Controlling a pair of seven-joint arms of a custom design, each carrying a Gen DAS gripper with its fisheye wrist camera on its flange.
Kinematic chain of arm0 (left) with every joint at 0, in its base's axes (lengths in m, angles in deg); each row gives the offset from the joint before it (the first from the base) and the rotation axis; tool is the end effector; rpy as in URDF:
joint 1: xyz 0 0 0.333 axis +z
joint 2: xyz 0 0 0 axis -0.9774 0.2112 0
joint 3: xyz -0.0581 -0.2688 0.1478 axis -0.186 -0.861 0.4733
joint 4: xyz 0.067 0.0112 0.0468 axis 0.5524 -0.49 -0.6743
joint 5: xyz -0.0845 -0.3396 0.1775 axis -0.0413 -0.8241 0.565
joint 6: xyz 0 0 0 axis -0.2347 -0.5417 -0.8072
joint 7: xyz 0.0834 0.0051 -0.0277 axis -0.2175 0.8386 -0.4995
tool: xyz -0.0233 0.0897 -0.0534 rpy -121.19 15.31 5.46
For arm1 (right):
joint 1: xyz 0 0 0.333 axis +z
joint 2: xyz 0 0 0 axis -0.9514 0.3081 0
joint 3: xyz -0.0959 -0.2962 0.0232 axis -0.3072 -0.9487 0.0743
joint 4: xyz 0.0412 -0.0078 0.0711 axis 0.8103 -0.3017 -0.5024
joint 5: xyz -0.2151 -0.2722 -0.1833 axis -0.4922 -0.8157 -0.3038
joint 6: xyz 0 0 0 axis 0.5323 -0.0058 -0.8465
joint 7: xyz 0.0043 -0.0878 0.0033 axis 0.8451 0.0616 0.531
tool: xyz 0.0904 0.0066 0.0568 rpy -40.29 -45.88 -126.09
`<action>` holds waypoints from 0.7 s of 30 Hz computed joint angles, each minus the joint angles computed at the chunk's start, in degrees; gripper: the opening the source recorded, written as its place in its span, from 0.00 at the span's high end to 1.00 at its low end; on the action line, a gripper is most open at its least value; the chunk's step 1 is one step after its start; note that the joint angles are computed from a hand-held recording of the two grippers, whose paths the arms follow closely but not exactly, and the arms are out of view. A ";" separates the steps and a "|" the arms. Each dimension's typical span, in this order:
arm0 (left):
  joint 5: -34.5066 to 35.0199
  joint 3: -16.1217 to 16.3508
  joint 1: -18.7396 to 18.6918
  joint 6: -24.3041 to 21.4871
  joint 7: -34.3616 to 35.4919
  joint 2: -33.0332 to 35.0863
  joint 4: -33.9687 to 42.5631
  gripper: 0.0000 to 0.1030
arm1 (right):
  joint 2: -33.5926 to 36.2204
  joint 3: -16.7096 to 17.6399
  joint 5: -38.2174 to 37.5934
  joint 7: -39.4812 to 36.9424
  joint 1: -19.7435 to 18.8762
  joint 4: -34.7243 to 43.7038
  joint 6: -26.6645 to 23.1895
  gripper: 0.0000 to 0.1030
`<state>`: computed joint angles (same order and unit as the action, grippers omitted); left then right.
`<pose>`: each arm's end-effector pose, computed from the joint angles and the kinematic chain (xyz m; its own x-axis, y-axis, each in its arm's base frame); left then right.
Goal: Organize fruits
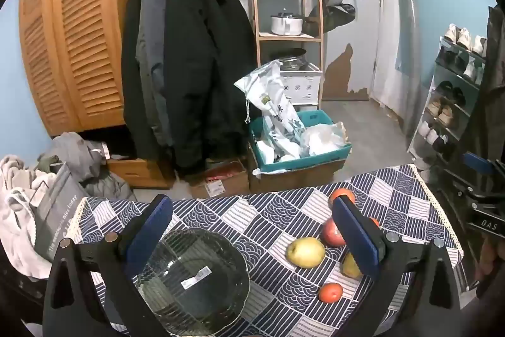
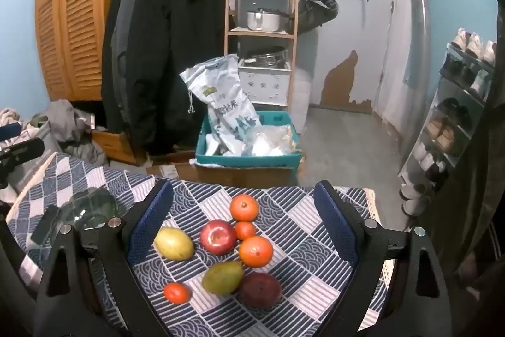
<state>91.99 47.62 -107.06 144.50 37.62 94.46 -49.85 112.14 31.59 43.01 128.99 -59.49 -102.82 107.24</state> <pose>0.6628 -0.3724 0.5903 0.1506 -0.9879 -0.0365 -0.5879 -0.0598 -0.8067 0.7242 0.1657 0.5741 0.3469 -0.9377 0.0177 -0.5293 -0.2113 -0.8217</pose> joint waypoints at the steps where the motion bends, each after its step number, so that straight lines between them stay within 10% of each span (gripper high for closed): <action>1: -0.15 -0.07 0.07 0.08 0.03 0.00 -0.02 0.01 | 0.02 0.24 0.27 -0.24 -0.15 0.04 -0.19 0.13; 21: 0.15 -0.29 0.63 2.84 -1.19 -1.57 -2.53 0.01 | -0.15 0.34 0.75 -0.97 0.07 -0.48 1.28 0.13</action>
<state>92.13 47.33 -106.43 147.34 36.43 92.90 -52.38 111.99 31.93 43.76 128.02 -59.41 -103.30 108.52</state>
